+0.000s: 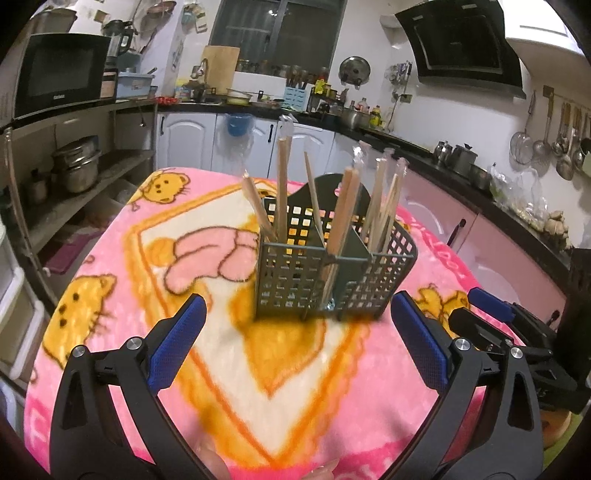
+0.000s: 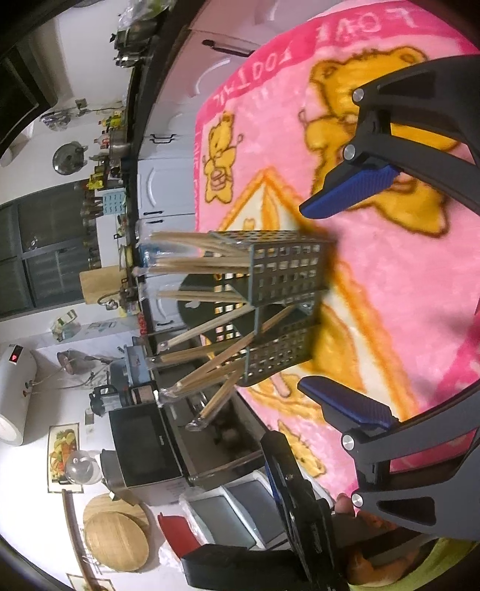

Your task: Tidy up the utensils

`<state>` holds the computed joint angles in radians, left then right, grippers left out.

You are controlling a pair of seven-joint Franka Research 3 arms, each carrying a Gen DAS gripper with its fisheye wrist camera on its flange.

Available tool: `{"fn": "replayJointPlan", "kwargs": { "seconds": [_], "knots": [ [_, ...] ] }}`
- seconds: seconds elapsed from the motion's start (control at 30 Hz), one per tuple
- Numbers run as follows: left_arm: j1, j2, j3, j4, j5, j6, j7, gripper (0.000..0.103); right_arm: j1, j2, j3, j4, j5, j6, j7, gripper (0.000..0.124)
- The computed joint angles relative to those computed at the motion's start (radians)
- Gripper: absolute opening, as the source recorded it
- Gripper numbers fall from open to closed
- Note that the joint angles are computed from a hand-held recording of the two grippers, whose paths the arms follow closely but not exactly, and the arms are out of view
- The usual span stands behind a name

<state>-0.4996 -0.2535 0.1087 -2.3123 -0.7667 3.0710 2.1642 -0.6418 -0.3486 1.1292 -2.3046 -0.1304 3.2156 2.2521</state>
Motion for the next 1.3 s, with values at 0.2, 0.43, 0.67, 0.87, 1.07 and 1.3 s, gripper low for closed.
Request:
{"fn": "replayJointPlan", "kwargs": {
  "seconds": [0.2,0.43,0.67,0.87,1.07,1.3],
  "knots": [
    [-0.092,-0.01,0.056,-0.046,-0.023,0.093,0.036,0.092,0.008,-0.048,0.0,-0.036,0.005,-0.007,0.016,0.089],
    [-0.229,-0.025,0.162,-0.104,0.013,0.187,0.021,0.092,-0.024,-0.163,0.043,-0.099,0.035,0.031,0.044,0.09],
    [-0.41,-0.037,0.314,-0.16,0.114,0.333,-0.033,0.092,-0.104,-0.402,0.122,-0.162,0.146,0.106,0.107,0.095],
    [-0.493,-0.042,0.401,-0.217,0.271,0.45,-0.158,0.092,-0.114,-0.519,0.14,-0.196,0.206,0.124,0.145,0.096],
    [-0.47,-0.044,0.401,-0.25,0.392,0.471,-0.257,0.092,-0.095,-0.566,0.135,-0.221,0.212,0.12,0.16,0.096],
    [-0.389,-0.032,0.347,-0.256,0.471,0.467,-0.343,0.092,-0.083,-0.545,0.129,-0.224,0.202,0.113,0.164,0.096]
  ]
}}
